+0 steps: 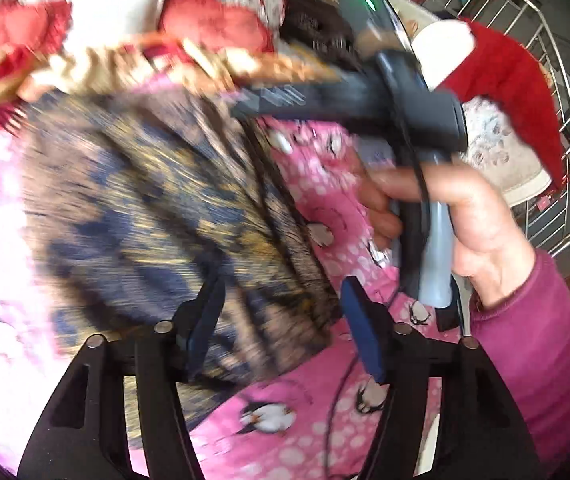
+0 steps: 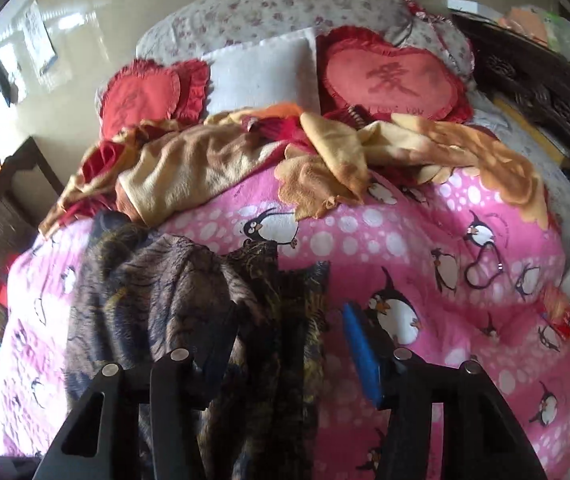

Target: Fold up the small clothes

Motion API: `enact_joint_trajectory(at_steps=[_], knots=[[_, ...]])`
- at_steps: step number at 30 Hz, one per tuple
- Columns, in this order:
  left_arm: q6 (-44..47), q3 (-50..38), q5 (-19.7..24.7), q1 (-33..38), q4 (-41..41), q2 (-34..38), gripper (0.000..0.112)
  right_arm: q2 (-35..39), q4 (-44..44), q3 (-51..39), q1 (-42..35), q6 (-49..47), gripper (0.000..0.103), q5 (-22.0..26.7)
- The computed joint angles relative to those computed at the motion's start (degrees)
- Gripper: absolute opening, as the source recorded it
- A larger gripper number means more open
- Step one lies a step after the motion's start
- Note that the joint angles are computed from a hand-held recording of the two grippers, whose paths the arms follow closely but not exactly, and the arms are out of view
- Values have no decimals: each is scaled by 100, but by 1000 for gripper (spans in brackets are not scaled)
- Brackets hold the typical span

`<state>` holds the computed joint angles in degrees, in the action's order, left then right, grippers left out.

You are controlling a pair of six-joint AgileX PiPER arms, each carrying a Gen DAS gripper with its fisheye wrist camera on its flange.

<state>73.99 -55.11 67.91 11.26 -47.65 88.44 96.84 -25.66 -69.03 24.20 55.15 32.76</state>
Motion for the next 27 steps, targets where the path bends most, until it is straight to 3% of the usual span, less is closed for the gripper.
enact_joint_trajectory(at_steps=[3,6,8,10,12,14,15,16,18,23,27], knots=[[335,-12,-401,613,200,-173,63,-547,-569,456,356,611,52,-130],[664,194,-1211,915,237,-62,63,-830,-485,783,614,670,52,-322],[502,133,-1623,890,395,289,63,-718,-349,776,704,567,52,-441],[321,13,-1684,918,518,589,63,-389,-581,544,786,845,52,-208],[193,35,-1843,776,579,766,63,-180,-649,503,653,1201,51,-482],[163,141,-1969,682,621,834,63,27,106,487,276,803,50,-1012],[149,219,-1962,656,652,759,63,128,402,420,170,550,38,-1084],[196,234,-1952,644,656,751,63,187,472,359,127,462,20,-1096],[371,325,-1953,682,658,637,63,115,0,305,197,807,8,-908],[301,333,-1956,690,608,522,63,19,-1457,230,405,1820,0,40],[107,386,-2177,513,681,573,63,-116,-436,814,-96,1576,1,-1058]])
